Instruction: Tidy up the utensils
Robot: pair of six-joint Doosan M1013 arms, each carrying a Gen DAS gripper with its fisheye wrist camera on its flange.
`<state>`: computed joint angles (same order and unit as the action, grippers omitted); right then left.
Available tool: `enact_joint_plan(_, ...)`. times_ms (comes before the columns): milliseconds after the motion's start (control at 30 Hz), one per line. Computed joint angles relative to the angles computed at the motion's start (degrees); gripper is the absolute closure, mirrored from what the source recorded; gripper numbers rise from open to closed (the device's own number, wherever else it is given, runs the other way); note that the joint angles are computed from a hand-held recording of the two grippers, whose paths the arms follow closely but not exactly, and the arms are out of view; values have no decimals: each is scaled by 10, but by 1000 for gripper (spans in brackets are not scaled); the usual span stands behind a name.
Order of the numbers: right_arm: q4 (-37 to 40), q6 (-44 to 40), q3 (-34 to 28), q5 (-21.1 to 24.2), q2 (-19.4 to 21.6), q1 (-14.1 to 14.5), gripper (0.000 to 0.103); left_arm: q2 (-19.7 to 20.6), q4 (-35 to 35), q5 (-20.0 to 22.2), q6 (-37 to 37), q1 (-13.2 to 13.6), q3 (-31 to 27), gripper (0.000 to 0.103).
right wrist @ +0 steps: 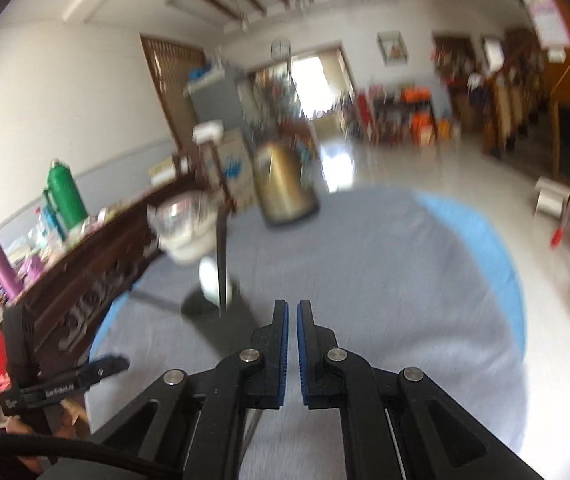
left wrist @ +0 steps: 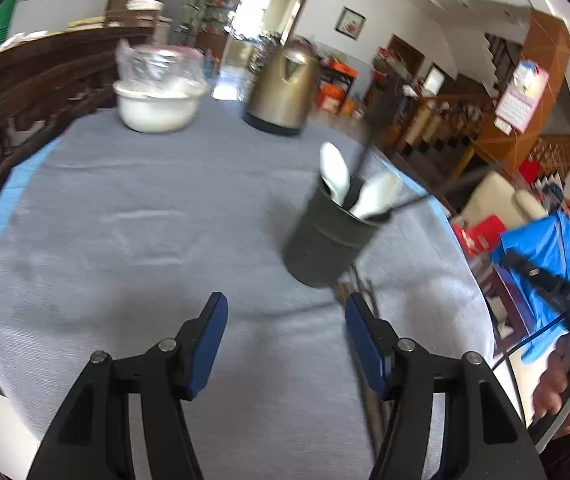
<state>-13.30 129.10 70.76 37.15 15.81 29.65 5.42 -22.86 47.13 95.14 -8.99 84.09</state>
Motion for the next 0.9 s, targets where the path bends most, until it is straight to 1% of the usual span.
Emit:
enact_joint_plan(67, 91, -44, 8, 6, 2, -12, 97, 10, 10, 22, 2, -14, -9, 41)
enact_joint_plan(167, 180, -99, 8, 36, 14, -24, 97, 19, 35, 39, 1, -33, -14, 41)
enact_joint_plan(333, 252, -140, 12, 63, 26, -35, 97, 34, 51, 56, -10, -46, -19, 41)
enact_joint_plan(467, 261, -137, 11, 65, 32, -38, 97, 46, 73, 63, -24, -54, -30, 41)
enact_joint_plan(500, 262, -134, 0, 70, 40, -37, 97, 48, 83, 66, -29, -57, -33, 41)
enact_joint_plan(567, 271, -140, -3, 71, 42, -39, 96, 55, 107, 73, -39, -64, -41, 41)
enact_joint_plan(600, 268, -138, -14, 76, 47, -37, 96, 57, 112, 74, -43, -66, -43, 41)
enact_joint_plan(700, 263, -135, -20, 80, 51, -37, 96, 64, 117, 79, -45, -68, -50, 41)
enact_joint_plan(800, 269, -137, -24, 83, 55, -39, 96, 66, 132, 74, -44, -73, -51, 41)
enact_joint_plan(900, 284, -143, -28, 86, 59, -41, 96, 67, 157, 77, -46, -80, -53, 41)
